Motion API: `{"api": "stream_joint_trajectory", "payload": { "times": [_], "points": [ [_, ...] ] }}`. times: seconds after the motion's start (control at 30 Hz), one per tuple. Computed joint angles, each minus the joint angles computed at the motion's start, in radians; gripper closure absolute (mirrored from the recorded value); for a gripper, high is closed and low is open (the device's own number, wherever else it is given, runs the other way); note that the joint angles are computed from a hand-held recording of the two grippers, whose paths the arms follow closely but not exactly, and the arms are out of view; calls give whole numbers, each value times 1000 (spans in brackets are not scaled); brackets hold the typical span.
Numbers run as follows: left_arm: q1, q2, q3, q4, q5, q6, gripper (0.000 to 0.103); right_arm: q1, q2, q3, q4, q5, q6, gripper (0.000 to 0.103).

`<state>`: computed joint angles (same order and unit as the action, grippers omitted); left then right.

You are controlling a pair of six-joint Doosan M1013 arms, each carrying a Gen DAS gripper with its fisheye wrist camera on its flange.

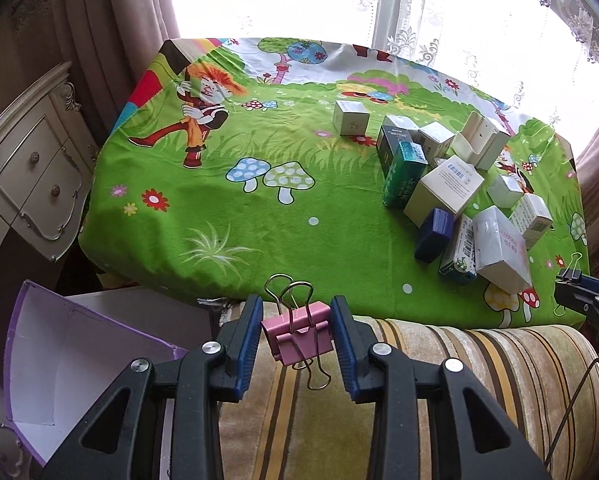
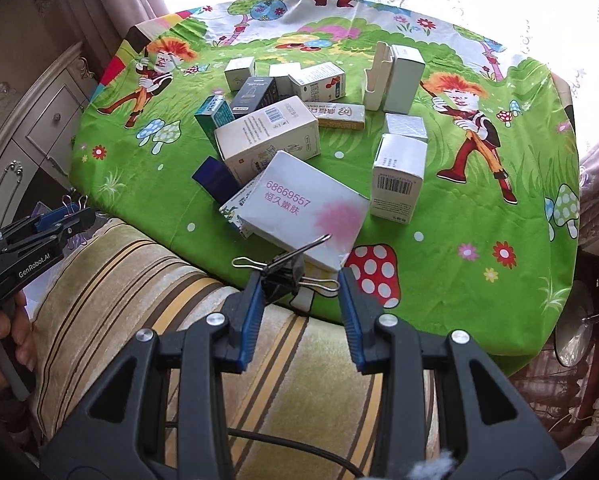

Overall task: Organize rigid objects
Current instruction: 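Carry the pink binder clip with the left tool over the purple box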

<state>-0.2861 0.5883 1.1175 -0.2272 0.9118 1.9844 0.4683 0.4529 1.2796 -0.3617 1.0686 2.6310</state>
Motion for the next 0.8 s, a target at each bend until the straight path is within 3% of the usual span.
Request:
{"api": "stream_joint_trajectory", "payload": {
  "times": [0.43,0.8],
  "points": [
    [81,-26,41,100,-76,-118,67,43,121,-217,61,15,-201,63],
    [134,-25,53,157,-111,-199,67,82,282,-501,141,99,-421,63]
  ]
}}
